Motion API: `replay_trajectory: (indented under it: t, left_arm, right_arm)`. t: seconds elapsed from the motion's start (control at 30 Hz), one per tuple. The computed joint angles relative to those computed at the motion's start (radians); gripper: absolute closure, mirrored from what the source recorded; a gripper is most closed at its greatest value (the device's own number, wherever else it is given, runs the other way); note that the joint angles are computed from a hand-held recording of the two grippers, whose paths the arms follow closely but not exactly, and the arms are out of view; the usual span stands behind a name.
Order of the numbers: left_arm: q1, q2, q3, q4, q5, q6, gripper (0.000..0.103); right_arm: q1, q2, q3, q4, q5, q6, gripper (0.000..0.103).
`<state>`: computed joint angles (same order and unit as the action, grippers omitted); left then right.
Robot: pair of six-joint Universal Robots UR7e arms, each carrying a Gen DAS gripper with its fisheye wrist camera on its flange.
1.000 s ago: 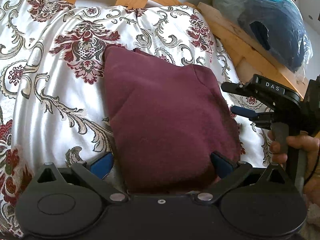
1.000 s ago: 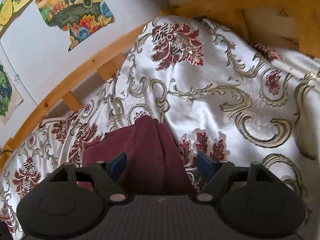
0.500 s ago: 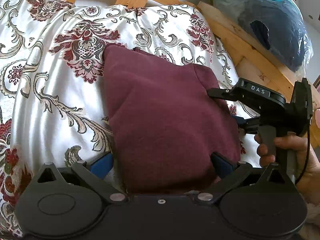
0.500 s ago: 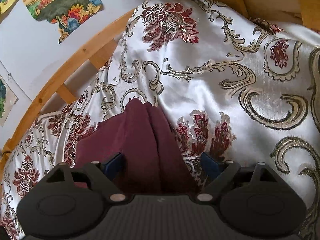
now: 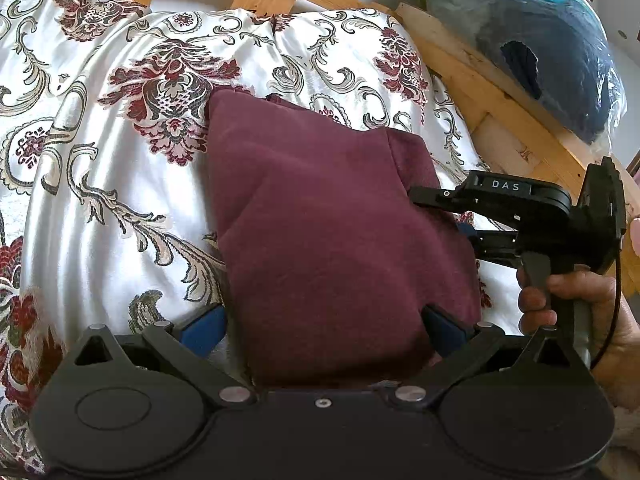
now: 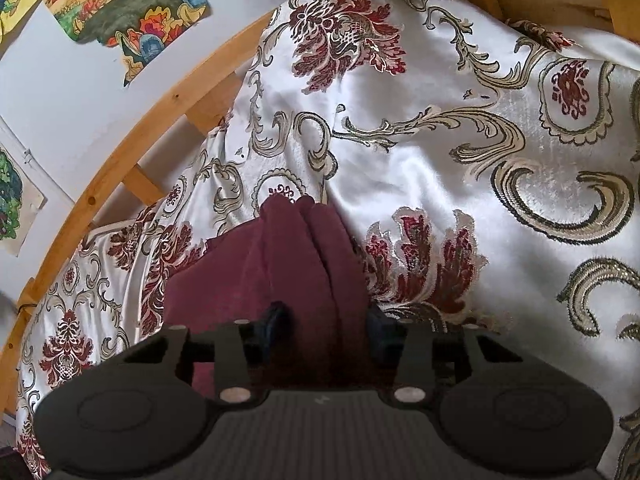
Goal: Fold small clothes
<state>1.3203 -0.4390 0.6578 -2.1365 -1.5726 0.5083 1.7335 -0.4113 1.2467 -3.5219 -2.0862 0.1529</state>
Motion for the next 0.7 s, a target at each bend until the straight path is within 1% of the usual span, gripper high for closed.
replay_trajectory:
  t: [0.17, 0.37, 0.53, 0.63, 0.7]
  left_arm:
    - [-0.001, 0.001, -0.003, 0.004, -0.001, -0.003, 0.001]
    - [0.005, 0.015, -0.042, 0.033, -0.03, -0.016, 0.001]
    - [0.012, 0.024, -0.073, 0.037, -0.082, -0.028, 0.001]
    - [0.021, 0.036, -0.103, 0.039, -0.123, -0.073, 0.001]
    - [0.026, 0.047, -0.124, 0.037, -0.131, -0.111, 0.001]
  right_arm:
    - [0.0, 0.0, 0.001, -0.002, 0.002, 0.004, 0.059]
    - [0.001, 0.0, 0.0, -0.002, -0.001, 0.005, 0.06]
    - [0.001, 0.0, 0.001, -0.001, -0.001, 0.006, 0.061]
    - [0.001, 0.0, 0.0, 0.0, -0.001, 0.005, 0.061]
    - [0.001, -0.001, 0.001, 0.0, -0.002, 0.004, 0.061]
